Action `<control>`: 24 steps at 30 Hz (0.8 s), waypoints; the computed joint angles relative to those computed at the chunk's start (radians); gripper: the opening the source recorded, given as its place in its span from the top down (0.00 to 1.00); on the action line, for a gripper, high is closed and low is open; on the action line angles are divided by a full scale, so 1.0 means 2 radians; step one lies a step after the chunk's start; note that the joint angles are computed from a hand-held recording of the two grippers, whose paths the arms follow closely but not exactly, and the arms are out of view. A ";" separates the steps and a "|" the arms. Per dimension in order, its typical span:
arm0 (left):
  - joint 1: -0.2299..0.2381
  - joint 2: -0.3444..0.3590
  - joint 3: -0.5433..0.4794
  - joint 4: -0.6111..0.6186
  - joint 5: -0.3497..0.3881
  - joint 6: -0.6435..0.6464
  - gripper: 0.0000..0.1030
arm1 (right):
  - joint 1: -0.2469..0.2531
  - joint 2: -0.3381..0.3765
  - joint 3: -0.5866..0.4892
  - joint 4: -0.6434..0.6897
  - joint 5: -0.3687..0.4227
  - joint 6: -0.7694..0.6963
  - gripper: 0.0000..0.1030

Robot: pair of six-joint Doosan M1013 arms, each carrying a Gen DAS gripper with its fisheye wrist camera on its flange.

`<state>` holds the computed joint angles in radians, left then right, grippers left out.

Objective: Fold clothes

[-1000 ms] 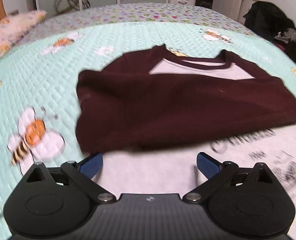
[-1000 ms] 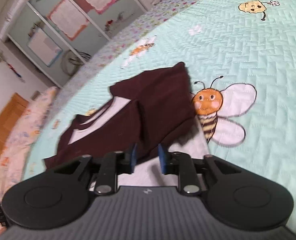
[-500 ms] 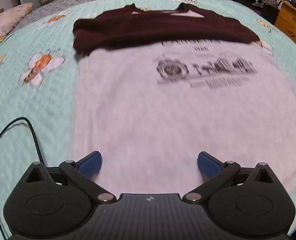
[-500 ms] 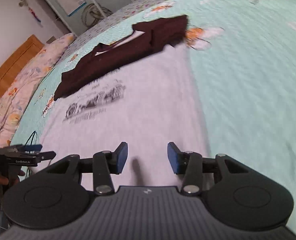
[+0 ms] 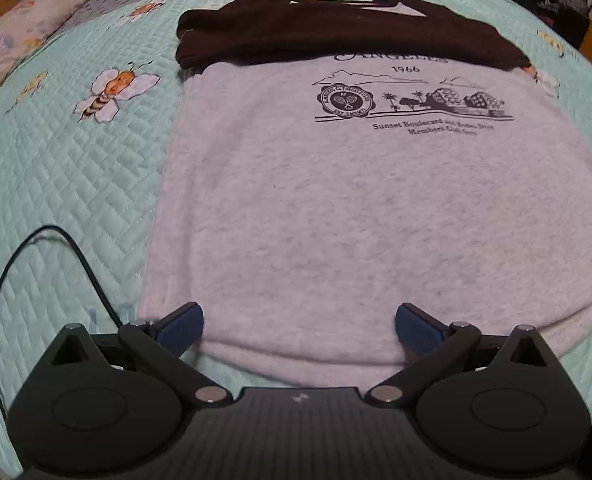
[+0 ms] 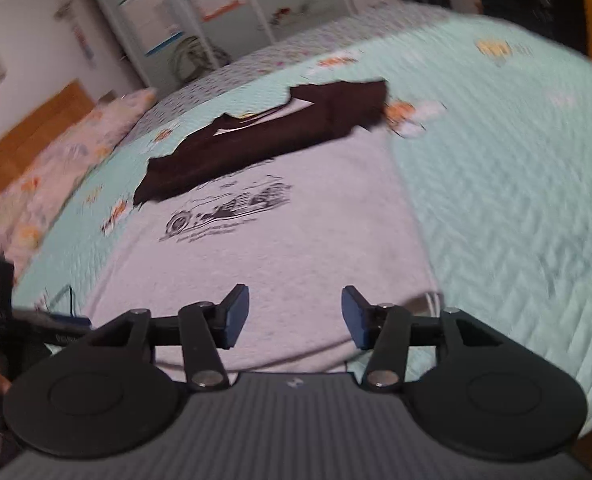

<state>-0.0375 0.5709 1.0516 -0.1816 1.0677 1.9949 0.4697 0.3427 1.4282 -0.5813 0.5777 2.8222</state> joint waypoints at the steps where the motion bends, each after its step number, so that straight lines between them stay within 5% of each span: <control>1: 0.003 -0.004 0.004 -0.014 0.001 0.005 0.01 | 0.000 -0.001 0.002 0.004 -0.014 -0.001 0.48; 4: 0.014 -0.015 0.012 -0.055 0.011 0.019 0.02 | 0.000 -0.004 0.009 0.027 -0.060 -0.012 0.48; 7: 0.024 -0.030 0.024 -0.072 -0.001 0.029 0.02 | 0.002 -0.003 0.004 0.058 -0.062 -0.059 0.48; 9: 0.030 -0.037 0.029 -0.065 -0.019 0.022 0.02 | 0.005 -0.008 0.010 0.002 -0.047 0.001 0.48; 14: 0.049 -0.039 0.023 -0.045 -0.046 -0.020 0.02 | -0.016 -0.042 0.071 -0.046 -0.088 0.168 0.48; 21: 0.064 -0.002 -0.025 -0.047 -0.011 -0.079 0.02 | -0.036 -0.058 0.115 -0.095 -0.129 0.302 0.48; 24: 0.061 0.002 -0.027 -0.050 -0.010 -0.078 0.02 | -0.044 -0.056 0.119 -0.070 -0.139 0.298 0.48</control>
<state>0.0840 0.5744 0.9981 -0.2815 1.0485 1.8397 0.3822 0.2308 1.6664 -0.7203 0.3005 3.4176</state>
